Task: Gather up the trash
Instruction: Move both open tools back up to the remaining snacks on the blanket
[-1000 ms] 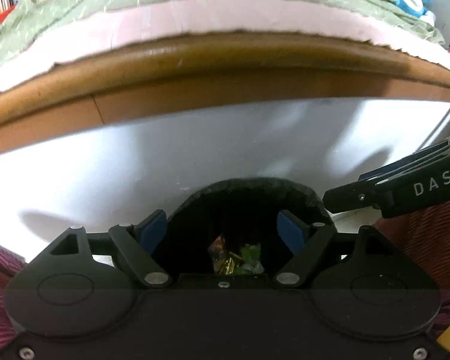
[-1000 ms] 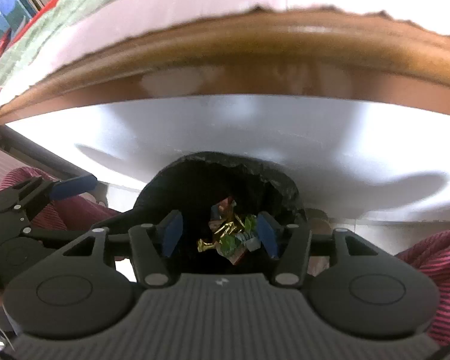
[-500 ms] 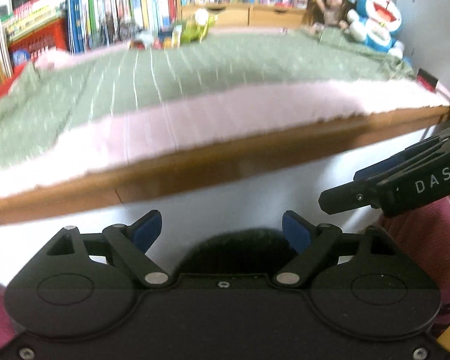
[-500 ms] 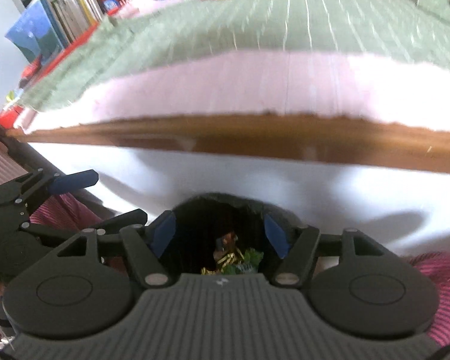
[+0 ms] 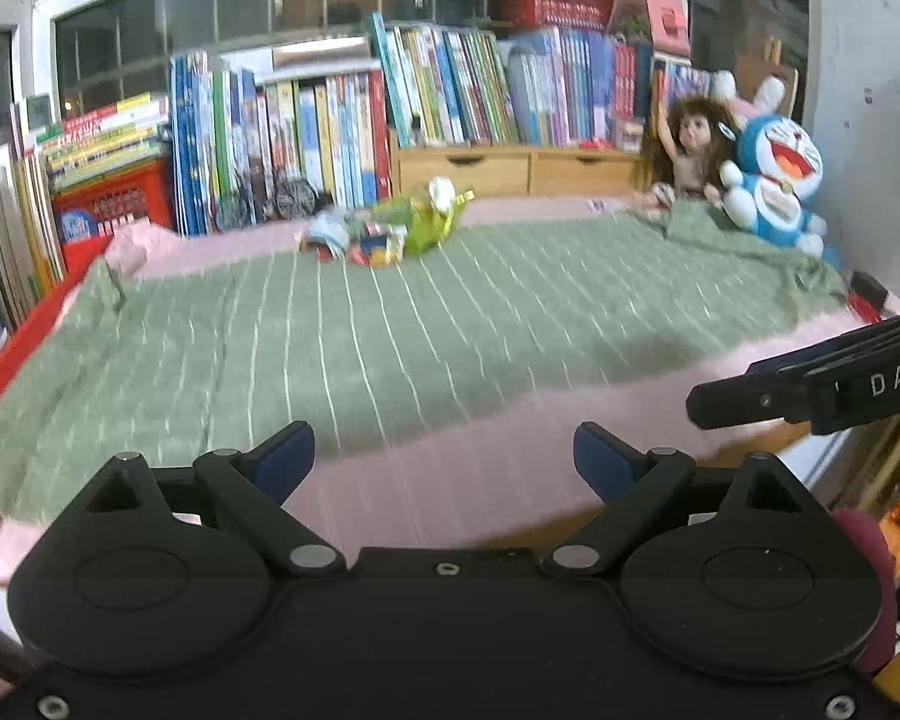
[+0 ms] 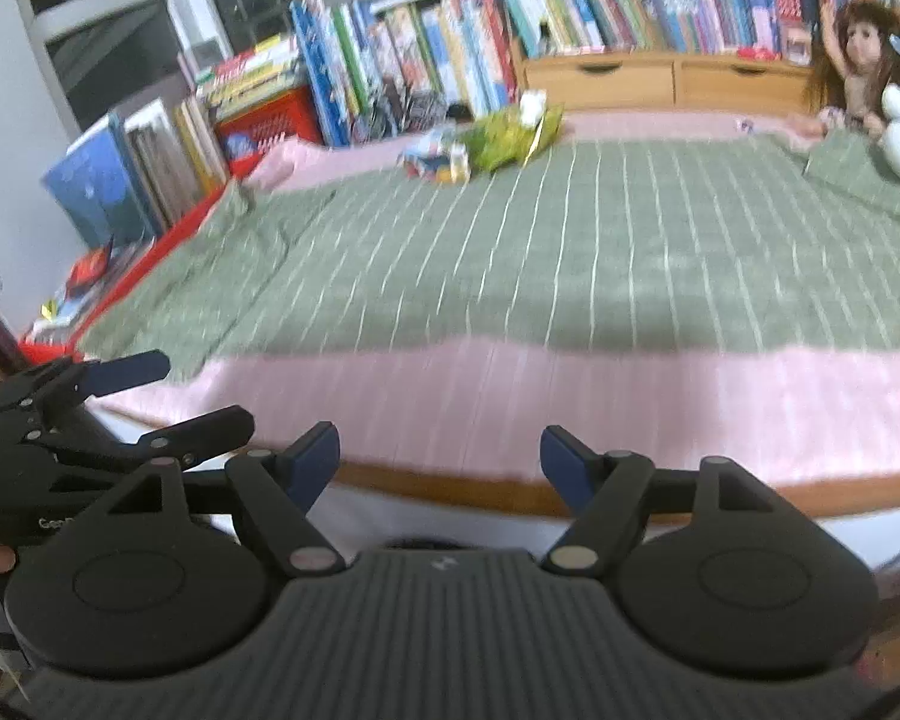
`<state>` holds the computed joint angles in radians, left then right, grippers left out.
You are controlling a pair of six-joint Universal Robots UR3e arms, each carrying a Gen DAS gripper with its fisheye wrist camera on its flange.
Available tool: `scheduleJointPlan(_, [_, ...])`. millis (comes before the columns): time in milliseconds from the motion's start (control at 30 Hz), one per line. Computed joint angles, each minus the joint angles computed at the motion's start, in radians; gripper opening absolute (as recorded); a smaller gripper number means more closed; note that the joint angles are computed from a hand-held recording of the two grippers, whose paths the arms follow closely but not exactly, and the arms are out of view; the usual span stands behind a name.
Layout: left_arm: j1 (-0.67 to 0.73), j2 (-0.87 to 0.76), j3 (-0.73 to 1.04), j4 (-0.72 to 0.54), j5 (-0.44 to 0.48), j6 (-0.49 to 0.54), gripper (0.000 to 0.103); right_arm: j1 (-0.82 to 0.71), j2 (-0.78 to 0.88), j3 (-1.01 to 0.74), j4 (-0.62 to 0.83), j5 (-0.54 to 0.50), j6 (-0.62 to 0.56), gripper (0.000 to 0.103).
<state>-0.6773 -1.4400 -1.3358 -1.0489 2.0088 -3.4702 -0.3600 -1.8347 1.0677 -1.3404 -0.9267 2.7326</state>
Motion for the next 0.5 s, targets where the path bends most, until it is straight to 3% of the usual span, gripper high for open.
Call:
scheduleJointPlan(233, [0.137, -0.134, 0.205, 0.006, -0.069, 0.083, 0.093, 0.078, 0.185, -0.156, -0.202, -0.050, 0.181, 0.083])
scheduleJointPlan(367, [0.245, -0.239, 0.358, -0.014, -0.155, 0.101, 0.093, 0.140, 0.327, -0.285, -0.324, -0.134, 0.272, 0.083])
scheduleJointPlan(500, [0.351, -0.390, 0.577, -0.059, -0.226, 0.109, 0.093, 0.193, 0.539, -0.567, -0.327, -0.210, 0.313, 0.083])
